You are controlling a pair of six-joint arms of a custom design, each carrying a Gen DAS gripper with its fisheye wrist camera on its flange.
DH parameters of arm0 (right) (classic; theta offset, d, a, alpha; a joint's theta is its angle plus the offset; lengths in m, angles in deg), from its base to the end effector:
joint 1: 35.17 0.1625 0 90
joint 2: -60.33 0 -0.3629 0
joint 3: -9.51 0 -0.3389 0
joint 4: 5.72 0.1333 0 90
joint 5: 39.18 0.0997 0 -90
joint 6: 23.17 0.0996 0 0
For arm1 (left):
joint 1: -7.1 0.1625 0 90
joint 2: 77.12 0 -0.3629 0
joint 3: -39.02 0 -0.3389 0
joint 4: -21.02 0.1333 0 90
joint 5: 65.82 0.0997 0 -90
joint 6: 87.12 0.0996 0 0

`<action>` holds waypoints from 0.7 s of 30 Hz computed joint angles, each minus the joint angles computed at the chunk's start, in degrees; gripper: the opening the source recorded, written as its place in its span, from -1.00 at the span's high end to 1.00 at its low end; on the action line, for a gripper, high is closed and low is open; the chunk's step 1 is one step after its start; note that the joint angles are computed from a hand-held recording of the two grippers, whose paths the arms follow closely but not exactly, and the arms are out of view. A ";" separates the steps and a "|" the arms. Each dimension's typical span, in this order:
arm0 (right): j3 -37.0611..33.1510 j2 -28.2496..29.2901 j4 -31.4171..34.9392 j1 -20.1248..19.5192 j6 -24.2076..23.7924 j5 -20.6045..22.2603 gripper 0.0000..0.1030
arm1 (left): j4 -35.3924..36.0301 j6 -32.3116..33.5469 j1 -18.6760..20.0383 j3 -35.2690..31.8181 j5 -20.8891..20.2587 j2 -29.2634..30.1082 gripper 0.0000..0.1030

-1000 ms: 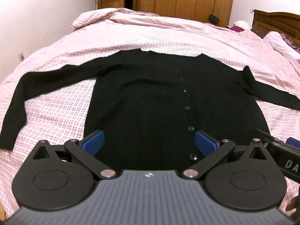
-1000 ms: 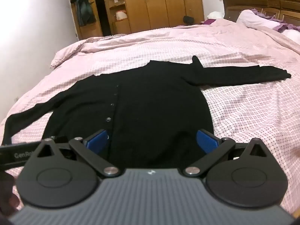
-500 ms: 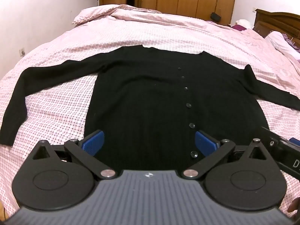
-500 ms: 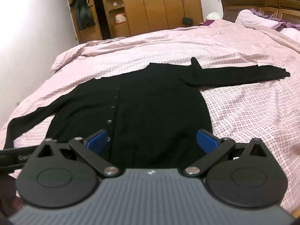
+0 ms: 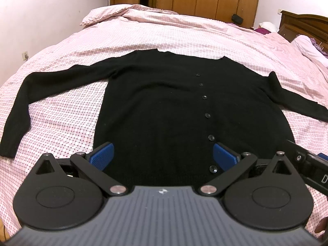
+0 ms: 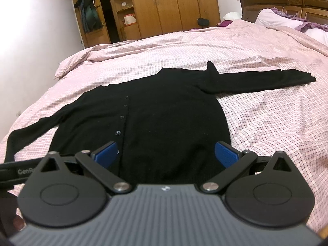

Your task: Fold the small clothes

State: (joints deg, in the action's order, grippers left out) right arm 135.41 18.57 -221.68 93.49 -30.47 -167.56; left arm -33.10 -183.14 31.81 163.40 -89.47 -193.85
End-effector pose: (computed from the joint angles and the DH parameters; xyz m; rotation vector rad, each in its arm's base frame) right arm 0.3255 -0.2924 0.0754 0.6593 -2.3927 1.1364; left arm -0.1037 -0.2949 0.3439 -0.0262 2.0429 -1.1470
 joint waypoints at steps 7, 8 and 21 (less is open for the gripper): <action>0.14 -0.11 0.12 0.15 0.50 -0.20 -1.00 | 0.48 -0.51 -0.09 -0.03 0.05 0.04 -1.00; 0.16 -0.12 0.08 0.12 0.47 -0.14 -1.00 | 0.48 -0.51 -0.09 -0.03 0.05 0.04 -1.00; 0.35 -0.30 0.55 -0.15 1.07 -0.20 -1.00 | 0.63 -0.73 -0.14 -0.03 -0.02 -0.02 -1.00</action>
